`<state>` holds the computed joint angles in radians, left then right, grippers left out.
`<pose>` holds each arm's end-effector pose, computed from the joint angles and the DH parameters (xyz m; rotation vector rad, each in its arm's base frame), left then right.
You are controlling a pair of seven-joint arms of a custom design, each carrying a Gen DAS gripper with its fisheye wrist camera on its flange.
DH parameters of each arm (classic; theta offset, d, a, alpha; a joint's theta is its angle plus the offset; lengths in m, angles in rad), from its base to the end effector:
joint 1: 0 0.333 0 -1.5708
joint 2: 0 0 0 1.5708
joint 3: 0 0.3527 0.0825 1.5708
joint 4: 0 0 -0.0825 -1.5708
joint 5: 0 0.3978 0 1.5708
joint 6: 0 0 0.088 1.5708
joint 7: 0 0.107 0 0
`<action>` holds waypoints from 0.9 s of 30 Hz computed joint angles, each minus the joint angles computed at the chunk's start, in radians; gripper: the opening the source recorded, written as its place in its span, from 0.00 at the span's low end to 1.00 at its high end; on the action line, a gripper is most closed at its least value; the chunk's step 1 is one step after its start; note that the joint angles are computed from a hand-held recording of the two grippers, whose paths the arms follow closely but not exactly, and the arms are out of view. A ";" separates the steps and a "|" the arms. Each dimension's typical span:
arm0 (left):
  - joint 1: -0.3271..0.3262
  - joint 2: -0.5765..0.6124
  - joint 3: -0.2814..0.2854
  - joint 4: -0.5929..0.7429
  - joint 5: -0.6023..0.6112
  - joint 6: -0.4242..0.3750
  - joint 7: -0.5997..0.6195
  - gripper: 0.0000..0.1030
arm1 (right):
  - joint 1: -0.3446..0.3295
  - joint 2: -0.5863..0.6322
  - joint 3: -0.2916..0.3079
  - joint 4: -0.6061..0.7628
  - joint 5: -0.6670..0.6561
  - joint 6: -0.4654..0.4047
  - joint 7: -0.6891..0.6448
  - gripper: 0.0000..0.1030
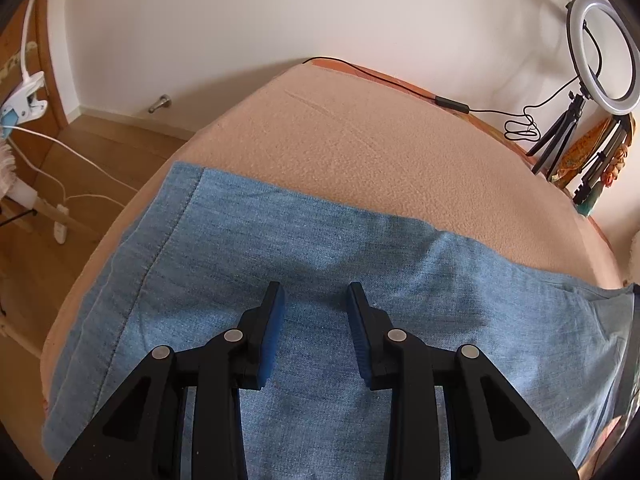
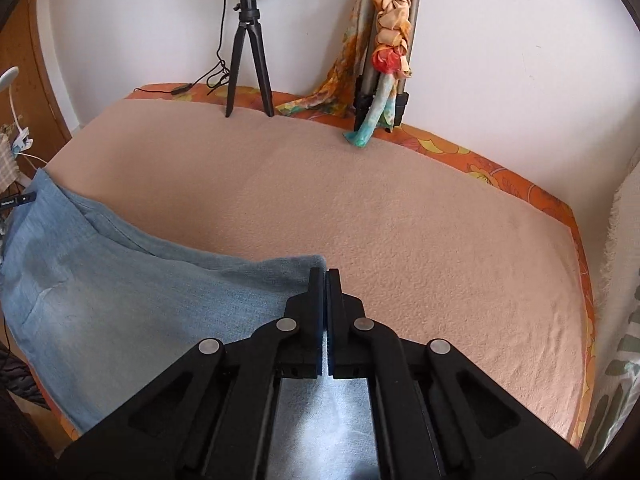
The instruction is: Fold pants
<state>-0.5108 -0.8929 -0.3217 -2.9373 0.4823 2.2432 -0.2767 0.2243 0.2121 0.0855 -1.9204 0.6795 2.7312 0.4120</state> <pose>0.2057 -0.1900 0.4193 -2.4043 0.9330 -0.5728 0.6407 0.1760 0.4725 -2.3379 0.7974 -0.4733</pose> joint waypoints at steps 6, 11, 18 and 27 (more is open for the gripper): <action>-0.004 -0.001 -0.004 0.015 -0.013 -0.043 0.006 0.30 | 0.040 0.050 -0.031 0.009 -0.140 0.005 0.134 0.01; 0.001 -0.042 -0.014 0.018 0.020 -0.015 -0.018 0.29 | 0.000 0.009 0.001 -0.011 -0.043 0.004 0.108 0.10; 0.042 0.047 -0.025 0.083 0.103 0.110 -0.009 0.30 | 0.009 -0.102 0.033 -0.085 0.142 -0.096 -0.094 0.34; 0.075 0.196 -0.075 0.220 0.200 0.181 0.059 0.30 | 0.001 -0.258 -0.038 -0.251 0.299 -0.138 -0.099 0.44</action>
<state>-0.4363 -0.6968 -0.3968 -2.7173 0.6820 2.4244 -0.2178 0.2253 -0.0455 0.0472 -2.1716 0.9788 2.5931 0.3133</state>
